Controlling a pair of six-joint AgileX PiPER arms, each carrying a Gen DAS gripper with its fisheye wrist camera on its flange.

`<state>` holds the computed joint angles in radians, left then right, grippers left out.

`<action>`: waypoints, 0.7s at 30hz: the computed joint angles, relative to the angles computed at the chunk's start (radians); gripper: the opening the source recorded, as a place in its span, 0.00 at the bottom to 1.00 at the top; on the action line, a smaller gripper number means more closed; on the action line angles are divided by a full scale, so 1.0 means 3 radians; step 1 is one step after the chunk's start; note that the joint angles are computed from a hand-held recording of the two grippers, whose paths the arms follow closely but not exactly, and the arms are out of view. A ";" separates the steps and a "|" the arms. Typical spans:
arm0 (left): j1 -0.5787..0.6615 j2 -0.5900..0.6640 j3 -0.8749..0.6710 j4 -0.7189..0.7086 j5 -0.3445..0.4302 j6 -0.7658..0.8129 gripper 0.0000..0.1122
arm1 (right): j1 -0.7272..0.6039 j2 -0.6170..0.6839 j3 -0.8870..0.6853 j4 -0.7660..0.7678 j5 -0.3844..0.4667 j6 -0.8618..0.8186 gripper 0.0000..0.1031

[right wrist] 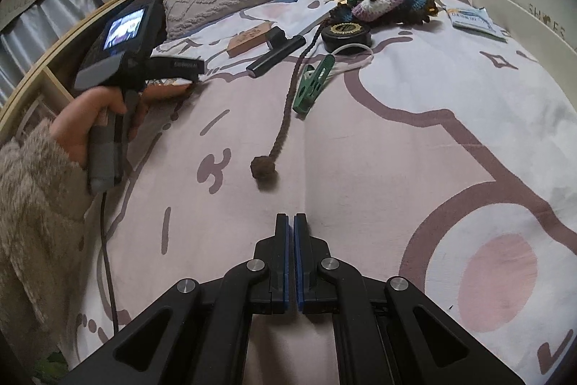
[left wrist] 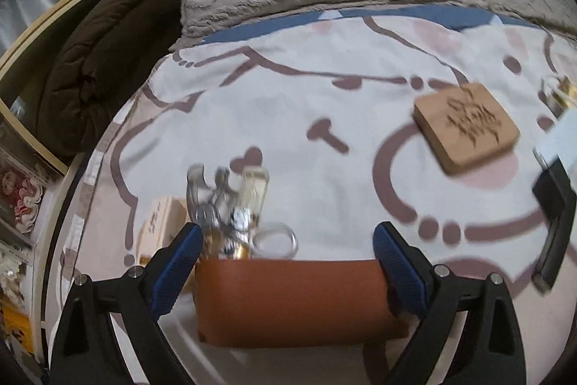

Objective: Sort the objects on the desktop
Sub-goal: 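Lift the brown leather strap with the left tool and carry it across the bed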

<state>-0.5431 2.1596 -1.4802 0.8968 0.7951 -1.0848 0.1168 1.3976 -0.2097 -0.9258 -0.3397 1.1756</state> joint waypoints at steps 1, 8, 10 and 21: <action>-0.0010 -0.0038 0.0080 0.0020 -0.0041 -0.0027 0.86 | -0.0008 0.0001 0.0006 0.0001 -0.0014 -0.0004 0.03; -0.0054 -0.0455 0.0798 0.0172 -0.0370 -0.0319 0.86 | 0.0003 0.0006 0.0017 0.0061 -0.0023 -0.0055 0.03; -0.0051 -0.0584 0.1006 0.0215 -0.0452 -0.0449 0.86 | 0.0001 0.0001 0.0020 0.0049 -0.0024 -0.0045 0.03; 0.0079 -0.1274 0.2025 0.0326 -0.1008 -0.0987 0.86 | -0.0295 0.0139 0.0043 -0.0212 -0.0343 0.0064 0.03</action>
<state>-0.5195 1.7772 -0.8728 0.9946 0.4926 -1.3808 0.0283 1.4392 -0.1967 -0.9894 -0.4427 1.1949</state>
